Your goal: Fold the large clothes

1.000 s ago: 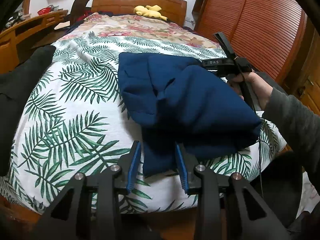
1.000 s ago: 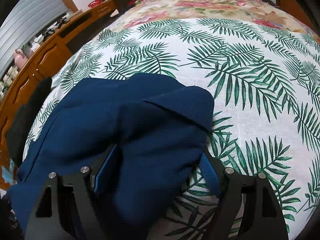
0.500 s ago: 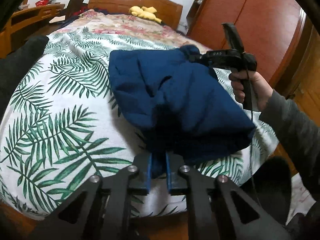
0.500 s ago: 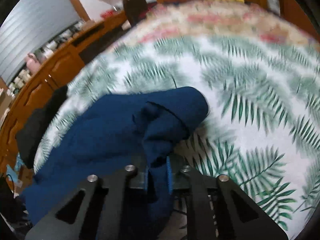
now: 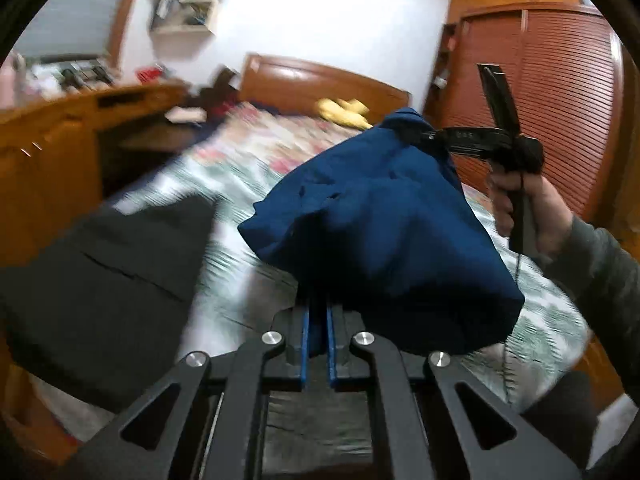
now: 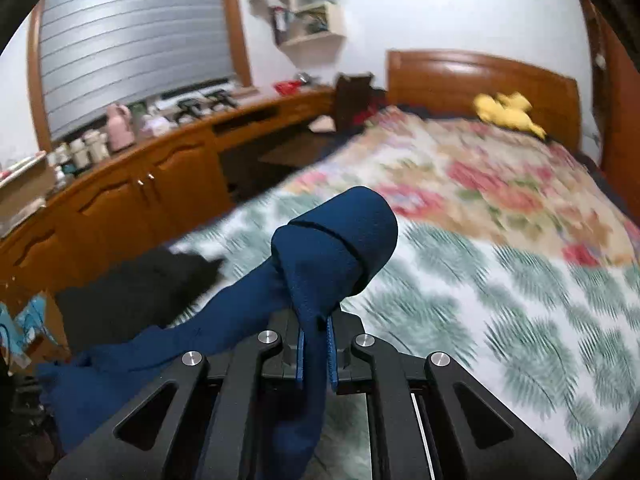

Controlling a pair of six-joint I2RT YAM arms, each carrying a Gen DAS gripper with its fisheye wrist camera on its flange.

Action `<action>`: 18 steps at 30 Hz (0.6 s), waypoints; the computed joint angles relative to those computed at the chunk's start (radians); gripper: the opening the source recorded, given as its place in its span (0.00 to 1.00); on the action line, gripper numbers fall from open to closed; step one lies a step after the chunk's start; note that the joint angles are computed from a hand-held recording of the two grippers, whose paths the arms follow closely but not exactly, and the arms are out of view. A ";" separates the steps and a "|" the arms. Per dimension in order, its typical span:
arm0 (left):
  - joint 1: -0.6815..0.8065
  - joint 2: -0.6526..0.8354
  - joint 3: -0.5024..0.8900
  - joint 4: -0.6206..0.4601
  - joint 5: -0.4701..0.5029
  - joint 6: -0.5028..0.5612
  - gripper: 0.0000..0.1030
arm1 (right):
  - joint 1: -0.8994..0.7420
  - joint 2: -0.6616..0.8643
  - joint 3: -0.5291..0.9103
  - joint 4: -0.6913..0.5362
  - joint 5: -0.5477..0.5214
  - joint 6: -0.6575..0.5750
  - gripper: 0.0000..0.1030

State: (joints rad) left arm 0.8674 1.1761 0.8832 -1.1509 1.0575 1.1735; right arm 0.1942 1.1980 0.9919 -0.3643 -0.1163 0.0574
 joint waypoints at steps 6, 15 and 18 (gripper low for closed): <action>0.138 0.219 0.303 0.179 -0.018 -0.143 0.04 | 0.311 0.287 0.330 0.052 0.185 0.079 0.05; 0.172 0.502 0.443 0.483 -0.218 -0.332 0.04 | 0.504 0.770 0.748 0.005 0.266 0.171 0.06; 0.165 0.542 0.421 0.518 -0.291 -0.343 0.05 | 0.510 0.907 0.887 -0.151 0.234 0.215 0.09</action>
State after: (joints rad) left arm 1.0328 1.7184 1.3044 -0.6325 0.7666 0.8300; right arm 0.7039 2.1051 1.8792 -0.5156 0.1175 0.2720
